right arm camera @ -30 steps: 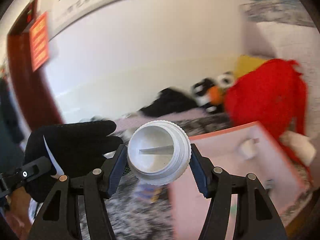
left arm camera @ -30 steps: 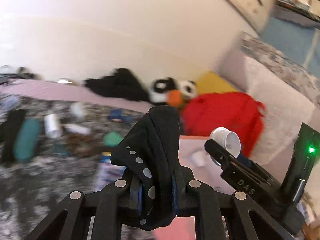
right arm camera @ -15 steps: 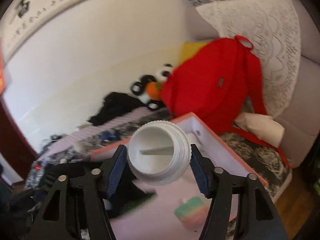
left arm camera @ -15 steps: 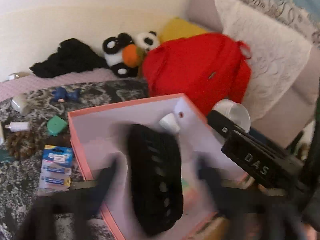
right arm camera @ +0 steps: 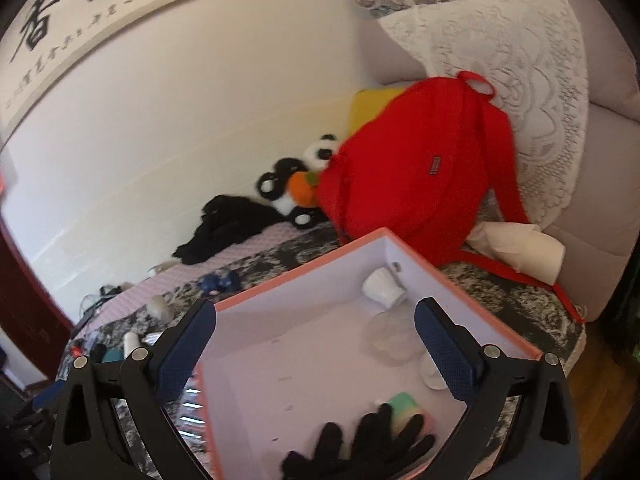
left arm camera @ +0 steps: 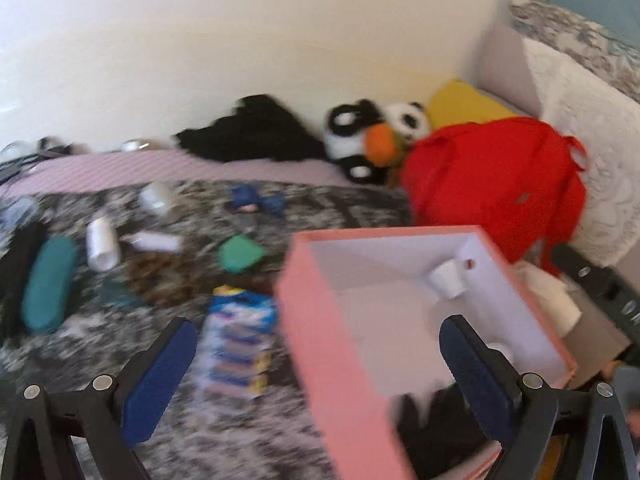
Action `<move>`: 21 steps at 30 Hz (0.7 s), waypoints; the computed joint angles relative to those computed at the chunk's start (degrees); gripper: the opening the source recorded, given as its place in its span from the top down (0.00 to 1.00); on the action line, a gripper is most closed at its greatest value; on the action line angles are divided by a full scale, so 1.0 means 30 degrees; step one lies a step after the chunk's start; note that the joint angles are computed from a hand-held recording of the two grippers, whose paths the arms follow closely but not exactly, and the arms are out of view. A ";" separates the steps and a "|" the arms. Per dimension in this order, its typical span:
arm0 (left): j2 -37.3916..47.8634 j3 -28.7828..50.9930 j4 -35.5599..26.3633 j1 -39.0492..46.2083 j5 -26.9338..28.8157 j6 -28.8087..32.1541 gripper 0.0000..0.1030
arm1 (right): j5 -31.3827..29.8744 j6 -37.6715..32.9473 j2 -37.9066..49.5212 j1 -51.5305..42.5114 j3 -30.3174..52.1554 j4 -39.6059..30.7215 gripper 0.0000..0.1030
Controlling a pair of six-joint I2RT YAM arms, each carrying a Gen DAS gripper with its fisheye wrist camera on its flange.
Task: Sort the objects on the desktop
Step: 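Release the black glove and white cap into the pink box, then grasp the teal glasses case with the left tool while the right tool grasps the bead bracelet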
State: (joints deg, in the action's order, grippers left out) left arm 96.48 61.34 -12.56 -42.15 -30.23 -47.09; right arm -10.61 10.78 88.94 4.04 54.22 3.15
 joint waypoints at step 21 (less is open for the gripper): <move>0.2238 -1.1047 0.9666 1.4363 0.9012 0.2650 0.03 | 0.5071 -0.0572 1.6803 1.2662 1.4152 -0.4844 0.04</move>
